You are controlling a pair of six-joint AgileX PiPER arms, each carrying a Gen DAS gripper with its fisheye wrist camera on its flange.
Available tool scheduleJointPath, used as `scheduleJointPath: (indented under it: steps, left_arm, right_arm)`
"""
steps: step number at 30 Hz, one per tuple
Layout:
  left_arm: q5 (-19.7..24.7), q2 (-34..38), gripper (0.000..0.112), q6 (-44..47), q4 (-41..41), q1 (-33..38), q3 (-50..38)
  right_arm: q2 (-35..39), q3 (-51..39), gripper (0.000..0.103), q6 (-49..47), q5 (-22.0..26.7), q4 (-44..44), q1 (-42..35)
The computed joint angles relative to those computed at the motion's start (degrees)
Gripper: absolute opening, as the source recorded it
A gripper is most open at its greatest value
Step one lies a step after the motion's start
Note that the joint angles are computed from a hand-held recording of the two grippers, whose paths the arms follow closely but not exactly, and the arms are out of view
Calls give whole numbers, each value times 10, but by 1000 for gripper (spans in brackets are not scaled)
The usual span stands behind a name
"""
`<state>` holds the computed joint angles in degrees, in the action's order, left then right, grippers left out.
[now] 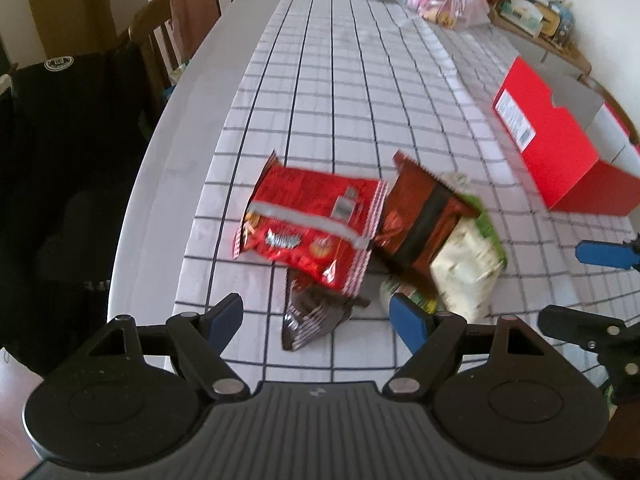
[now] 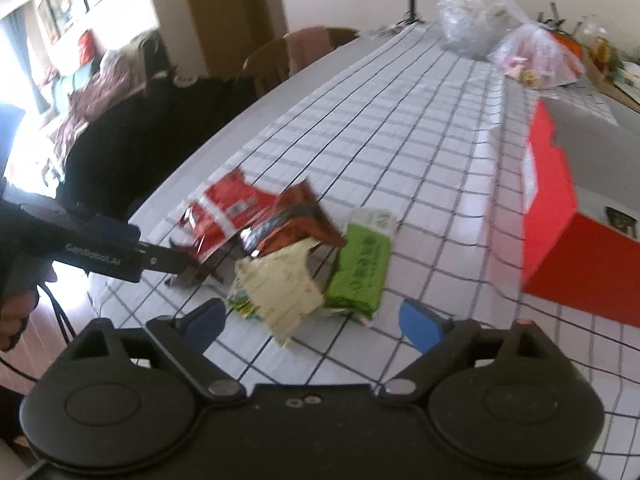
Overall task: Organize snacks
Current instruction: 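Grasp the dark triangular packet with the left tool while the right tool grasps the beige crinkled packet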
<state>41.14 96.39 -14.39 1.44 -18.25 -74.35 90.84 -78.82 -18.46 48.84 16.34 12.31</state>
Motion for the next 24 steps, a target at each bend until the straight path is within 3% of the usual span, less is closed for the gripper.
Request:
scheduleJointPath:
  steps: [5,19,24]
  left_arm:
    - [-20,12,80,32,-15,5,19]
    - [-22,64,79,89,-79,31,-1]
    - [-21,67,71,90,-77,27,-7]
  right_arm:
    - [25,-7,82,-6,-12,-30,33]
    - [81,-35,64,-16,-32,-64,59]
    - [88,-37,54,-18,-37,-71,65]
